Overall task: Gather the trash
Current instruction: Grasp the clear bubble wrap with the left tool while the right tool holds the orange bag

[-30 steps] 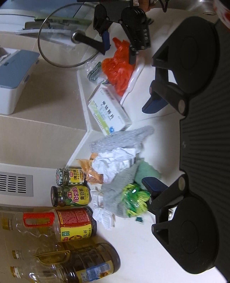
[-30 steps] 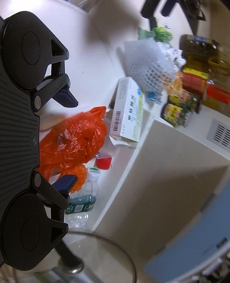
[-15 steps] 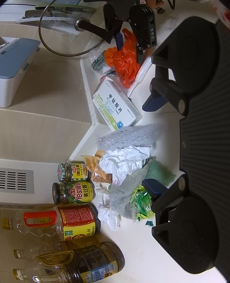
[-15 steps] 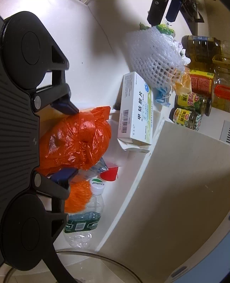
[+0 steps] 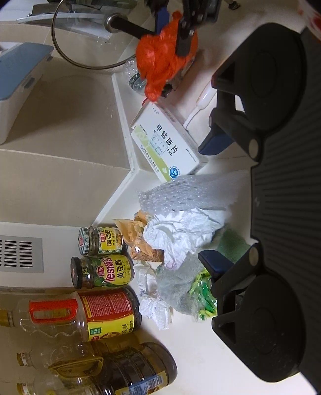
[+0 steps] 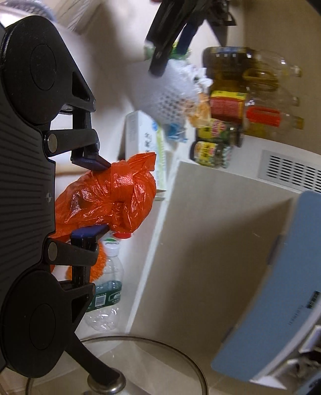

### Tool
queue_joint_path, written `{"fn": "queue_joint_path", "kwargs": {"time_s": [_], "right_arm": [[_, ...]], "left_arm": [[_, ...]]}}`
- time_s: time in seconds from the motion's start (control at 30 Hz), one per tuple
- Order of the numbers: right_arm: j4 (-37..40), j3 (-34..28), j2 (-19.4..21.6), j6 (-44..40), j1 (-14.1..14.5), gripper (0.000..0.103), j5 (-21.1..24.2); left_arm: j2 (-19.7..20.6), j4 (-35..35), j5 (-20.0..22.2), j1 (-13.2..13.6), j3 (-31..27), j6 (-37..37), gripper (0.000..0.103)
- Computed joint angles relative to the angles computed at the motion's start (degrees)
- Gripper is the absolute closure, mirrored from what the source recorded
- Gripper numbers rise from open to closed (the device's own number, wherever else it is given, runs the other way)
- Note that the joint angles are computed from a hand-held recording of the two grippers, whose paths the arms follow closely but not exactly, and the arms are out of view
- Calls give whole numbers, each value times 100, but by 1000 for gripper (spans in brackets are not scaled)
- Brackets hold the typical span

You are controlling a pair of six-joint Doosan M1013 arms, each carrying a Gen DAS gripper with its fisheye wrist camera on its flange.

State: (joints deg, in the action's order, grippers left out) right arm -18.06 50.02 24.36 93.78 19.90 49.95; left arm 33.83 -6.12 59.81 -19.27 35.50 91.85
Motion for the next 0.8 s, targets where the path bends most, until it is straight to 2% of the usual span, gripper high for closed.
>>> {"fn": "queue_joint_path", "kwargs": {"time_s": [0.17,0.27,0.33,0.43,0.5,0.57,0.63,0.7,0.8], "right_arm": [[-79,106,-78,433,62,57,-46],[-104,170,-116,663,87,57,-37],[-129,231,-145,786,97,57,-49],[-102,290,-169,906,107,57,-20],[-93,308,-169,969,112,57,25],[-82,327,-175,1009,115,57,61],[-107,354,-192,1038,126,57,59],[-140,366,-202,1060,137,57,68],[-203,371,-211,1128,148,57,83]], "left_arm": [[196,557,258,-114,-307,-266,28],[31,990,41,-194,-50,-464,29],[-199,1316,-339,-269,355,-477,31],[-456,1420,-917,-335,835,-152,40],[-398,1173,-831,-333,734,192,56],[-239,972,-507,-315,462,264,65],[-161,946,-380,-317,354,278,70],[-103,962,-251,-328,275,372,88],[-173,948,-346,-322,389,496,93]]}}
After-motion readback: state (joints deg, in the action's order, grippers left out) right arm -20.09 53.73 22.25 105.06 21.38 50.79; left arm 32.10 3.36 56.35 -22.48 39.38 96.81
